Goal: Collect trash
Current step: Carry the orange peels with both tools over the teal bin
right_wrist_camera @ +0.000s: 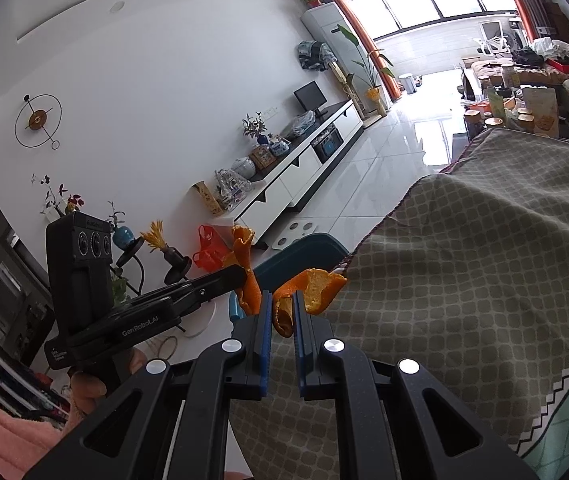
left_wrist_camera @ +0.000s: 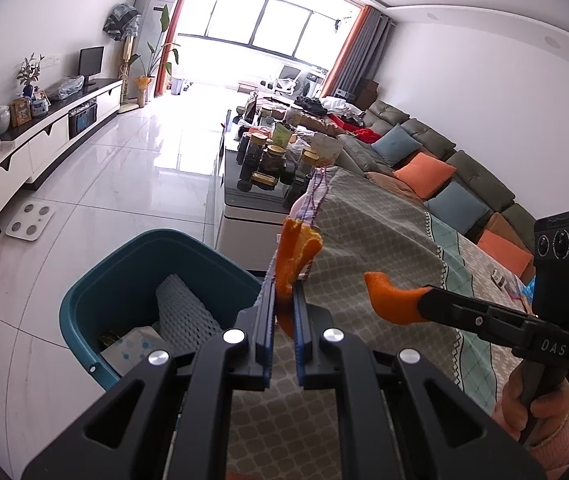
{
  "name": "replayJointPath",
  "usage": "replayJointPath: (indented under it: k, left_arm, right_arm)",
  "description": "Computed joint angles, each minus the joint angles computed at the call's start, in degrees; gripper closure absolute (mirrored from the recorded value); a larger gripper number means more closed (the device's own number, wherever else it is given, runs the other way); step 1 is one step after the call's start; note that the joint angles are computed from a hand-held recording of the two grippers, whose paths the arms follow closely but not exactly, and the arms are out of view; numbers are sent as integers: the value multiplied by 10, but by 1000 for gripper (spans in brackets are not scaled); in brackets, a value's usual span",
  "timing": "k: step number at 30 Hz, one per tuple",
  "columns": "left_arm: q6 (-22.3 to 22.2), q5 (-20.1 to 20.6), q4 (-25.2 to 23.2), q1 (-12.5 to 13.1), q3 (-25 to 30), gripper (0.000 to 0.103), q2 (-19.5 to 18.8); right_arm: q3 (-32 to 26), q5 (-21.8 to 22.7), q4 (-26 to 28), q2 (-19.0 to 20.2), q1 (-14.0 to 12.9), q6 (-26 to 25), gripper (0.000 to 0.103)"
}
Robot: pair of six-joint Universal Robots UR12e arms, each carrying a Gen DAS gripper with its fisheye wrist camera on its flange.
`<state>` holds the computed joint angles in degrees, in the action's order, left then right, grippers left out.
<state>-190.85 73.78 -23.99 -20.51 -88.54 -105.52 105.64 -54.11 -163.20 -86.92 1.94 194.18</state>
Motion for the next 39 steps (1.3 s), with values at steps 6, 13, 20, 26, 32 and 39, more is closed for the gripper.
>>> replayJointPath:
  k: [6,13,20,26,32,39]
  left_arm:
    - [-2,3,1,3,0,94,0]
    - [-5,9,1,4,1,94,-1]
    - [-9,15,0,6,1,94,-2]
    - [-11,19,-2,8,1,94,-3]
    - [-15,23,-2,9,1,94,-4]
    - [-16,26,-2,12,-1,94,-3]
  right_arm:
    - [-6,1,5,4,4,-5,93]
    - [-12,1,11,7,8,-12,93]
    - [-19,0,17,12,12,-17,93]
    - [-25,0,23,17,15,-23,93]
    - [-29,2,26,21,17,-27,93]
    - [-34,2,30,25,21,-29,93]
